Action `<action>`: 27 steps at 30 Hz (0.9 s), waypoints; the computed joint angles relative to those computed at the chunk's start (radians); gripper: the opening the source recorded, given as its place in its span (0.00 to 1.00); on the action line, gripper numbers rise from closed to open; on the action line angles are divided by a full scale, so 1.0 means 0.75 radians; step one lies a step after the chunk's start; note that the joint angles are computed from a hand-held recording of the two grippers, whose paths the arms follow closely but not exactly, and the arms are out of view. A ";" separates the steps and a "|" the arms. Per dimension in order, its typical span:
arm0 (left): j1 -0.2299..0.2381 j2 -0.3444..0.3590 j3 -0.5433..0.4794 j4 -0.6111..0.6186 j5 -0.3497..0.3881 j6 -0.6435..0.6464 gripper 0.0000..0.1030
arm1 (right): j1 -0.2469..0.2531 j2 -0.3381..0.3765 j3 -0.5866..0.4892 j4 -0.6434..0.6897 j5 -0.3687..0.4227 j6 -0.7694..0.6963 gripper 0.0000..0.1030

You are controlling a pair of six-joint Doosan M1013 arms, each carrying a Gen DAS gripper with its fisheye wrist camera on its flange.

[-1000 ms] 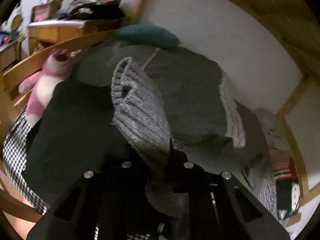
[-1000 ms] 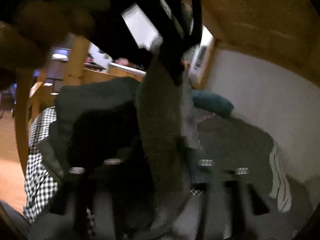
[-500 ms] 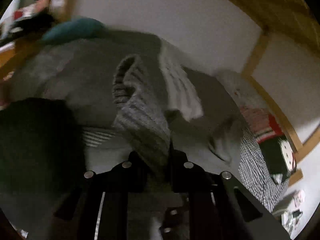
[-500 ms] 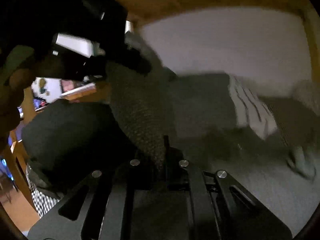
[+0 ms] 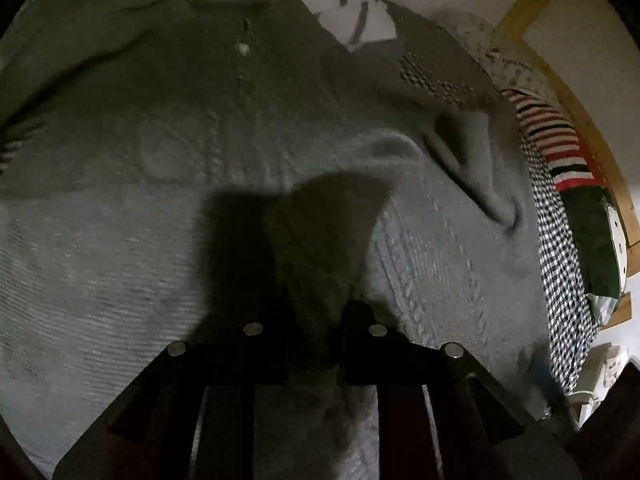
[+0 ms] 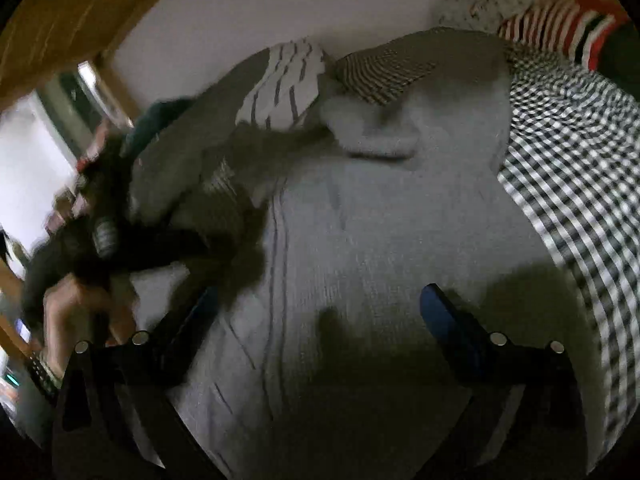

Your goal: Fold large clothes

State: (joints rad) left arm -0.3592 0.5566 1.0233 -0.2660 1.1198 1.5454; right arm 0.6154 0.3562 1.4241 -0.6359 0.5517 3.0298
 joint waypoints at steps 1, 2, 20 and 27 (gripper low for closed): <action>0.000 -0.013 0.016 0.004 -0.023 0.000 0.17 | -0.025 0.004 -0.007 0.055 -0.054 -0.026 0.97; 0.007 -0.023 0.023 -0.010 -0.039 0.001 0.18 | -0.039 0.024 -0.030 0.102 -0.075 -0.059 0.97; 0.102 -0.185 0.311 0.353 -0.227 -0.239 0.88 | -0.148 0.448 -0.691 1.241 0.290 -0.831 0.94; 0.057 -0.205 0.352 0.531 -0.290 -0.322 0.89 | -0.131 0.451 -0.745 1.032 0.337 -0.802 0.10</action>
State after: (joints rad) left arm -0.3166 0.4026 1.2875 0.1323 0.9026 1.3040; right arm 0.5175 0.6948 0.8653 0.1378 0.8041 2.4281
